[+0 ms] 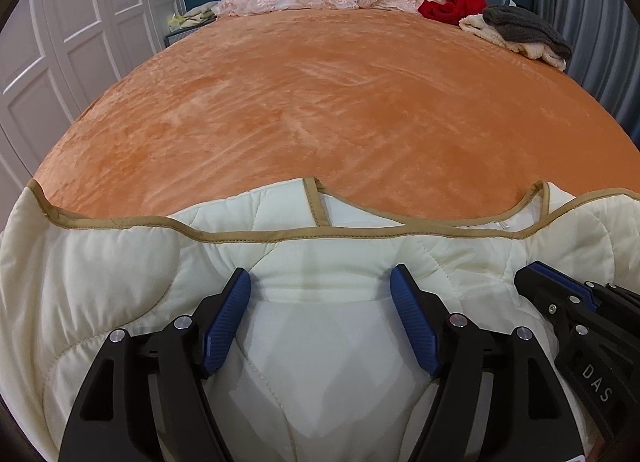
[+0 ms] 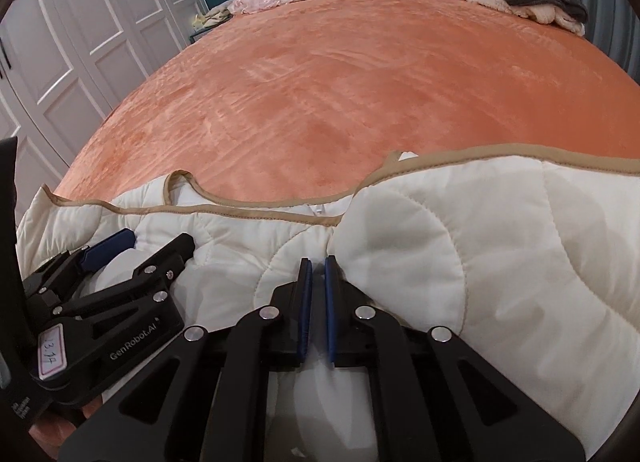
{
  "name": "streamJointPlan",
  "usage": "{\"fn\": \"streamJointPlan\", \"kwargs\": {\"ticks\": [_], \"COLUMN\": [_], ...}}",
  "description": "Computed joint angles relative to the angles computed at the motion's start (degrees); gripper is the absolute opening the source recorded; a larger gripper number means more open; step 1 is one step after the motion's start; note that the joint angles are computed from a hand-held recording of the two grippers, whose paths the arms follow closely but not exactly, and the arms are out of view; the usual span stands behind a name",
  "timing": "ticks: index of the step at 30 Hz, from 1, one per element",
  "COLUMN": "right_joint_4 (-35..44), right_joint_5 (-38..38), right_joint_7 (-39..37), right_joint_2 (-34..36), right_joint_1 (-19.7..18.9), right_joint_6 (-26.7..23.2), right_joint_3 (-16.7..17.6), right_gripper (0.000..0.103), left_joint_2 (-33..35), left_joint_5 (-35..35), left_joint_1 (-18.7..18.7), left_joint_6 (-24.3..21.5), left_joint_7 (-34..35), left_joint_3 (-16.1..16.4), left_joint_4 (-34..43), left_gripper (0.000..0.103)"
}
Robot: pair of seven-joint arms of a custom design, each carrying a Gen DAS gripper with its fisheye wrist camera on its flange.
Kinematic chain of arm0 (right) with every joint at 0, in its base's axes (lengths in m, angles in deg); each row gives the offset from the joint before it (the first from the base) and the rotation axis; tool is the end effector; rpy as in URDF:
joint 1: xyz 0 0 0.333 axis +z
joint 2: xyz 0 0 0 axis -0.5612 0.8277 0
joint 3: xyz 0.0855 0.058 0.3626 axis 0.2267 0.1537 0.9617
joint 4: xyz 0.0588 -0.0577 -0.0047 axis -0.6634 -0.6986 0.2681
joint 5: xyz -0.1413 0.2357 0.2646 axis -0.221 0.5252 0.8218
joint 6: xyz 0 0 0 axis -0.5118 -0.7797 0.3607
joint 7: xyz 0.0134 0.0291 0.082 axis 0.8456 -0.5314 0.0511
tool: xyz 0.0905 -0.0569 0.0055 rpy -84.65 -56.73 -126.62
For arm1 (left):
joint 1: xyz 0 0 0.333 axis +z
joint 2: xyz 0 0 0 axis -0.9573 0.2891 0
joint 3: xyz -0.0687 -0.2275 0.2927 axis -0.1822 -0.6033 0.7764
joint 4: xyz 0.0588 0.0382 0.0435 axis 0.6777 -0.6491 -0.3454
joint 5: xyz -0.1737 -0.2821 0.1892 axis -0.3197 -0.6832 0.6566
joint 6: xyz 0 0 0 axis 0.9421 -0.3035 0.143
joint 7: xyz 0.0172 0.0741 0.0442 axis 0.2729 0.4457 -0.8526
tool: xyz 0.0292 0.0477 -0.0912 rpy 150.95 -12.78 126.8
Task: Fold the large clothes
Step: 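Release the collar and smooth the quilted jacket back with both open grippers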
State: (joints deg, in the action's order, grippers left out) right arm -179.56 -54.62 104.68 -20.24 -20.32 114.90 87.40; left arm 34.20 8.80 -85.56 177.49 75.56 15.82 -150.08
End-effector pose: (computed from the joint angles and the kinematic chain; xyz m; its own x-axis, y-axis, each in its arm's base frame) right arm 0.4105 0.2417 0.4374 0.0465 -0.9641 -0.2616 -0.8070 0.1181 -0.5786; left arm 0.4099 -0.2754 0.4463 -0.1103 -0.9919 -0.0632 -0.8082 0.1265 -0.5752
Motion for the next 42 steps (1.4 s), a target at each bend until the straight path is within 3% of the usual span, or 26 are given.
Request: {"fn": "streamJointPlan", "kwargs": {"ticks": [3, 7, 10, 12, 14, 17, 19, 26, 31, 42], "right_joint_4": [0.3, -0.7, -2.0, -5.3, -7.9, -10.7, -11.9, -13.6, -15.4, -15.6], "right_joint_5": [-2.0, 2.0, -2.3, 2.9, 8.3, 14.8, 17.9, 20.3, 20.6, 18.9], "right_joint_7": [1.9, -0.4, 5.5, 0.1, -4.3, -7.3, -7.7, -5.2, -3.4, -1.8], "right_joint_2": [-0.1, -1.6, -8.1, -13.2, -17.4, -20.4, -21.0, -21.6, -20.9, -19.9], "right_joint_1": [-0.6, 0.7, -2.1, 2.5, 8.1, 14.0, 15.6, 12.6, 11.5, 9.3], "right_joint_6": [-0.5, -0.3, -4.6, -4.3, -6.6, -9.1, -9.9, -11.6, -8.1, -6.4], "right_joint_3": [0.5, -0.5, 3.3, 1.1, -0.3, -0.4, 0.9, 7.6, 7.8, 9.6], "right_gripper": [0.004, 0.004, 0.014, 0.014, 0.014, 0.014, 0.014, 0.014, 0.012, 0.011], "left_joint_2": [0.3, 0.0, -4.7, -10.9, -15.8, -21.3, -24.0, -28.1, -28.3, -27.4], "left_joint_5": [0.6, -1.9, -12.2, -20.7, -26.2, -29.2, -30.8, -33.2, -30.9, -28.7], "left_joint_1": [-0.2, -0.8, -1.6, -3.5, -5.6, -5.8, -5.7, -0.4, 3.1, 4.6], "left_joint_6": [-1.1, -1.4, -1.4, 1.7, 1.0, -2.4, -5.3, -7.3, -6.0, -5.4], "left_joint_7": [-0.3, 1.9, 8.9, 13.7, 16.9, 18.1, 18.4, 16.5, 13.9, 11.6], "left_joint_3": [-0.1, 0.3, 1.0, 2.8, 3.3, 0.1, -2.7, -12.0, -16.3, -17.7], "left_joint_4": [0.6, 0.5, -1.7, -6.7, -10.1, -13.2, -14.5, -17.1, -17.9, -17.7], "left_gripper": [0.071, 0.072, 0.071, 0.071, 0.071, 0.071, 0.071, 0.071, 0.072, 0.072]}}
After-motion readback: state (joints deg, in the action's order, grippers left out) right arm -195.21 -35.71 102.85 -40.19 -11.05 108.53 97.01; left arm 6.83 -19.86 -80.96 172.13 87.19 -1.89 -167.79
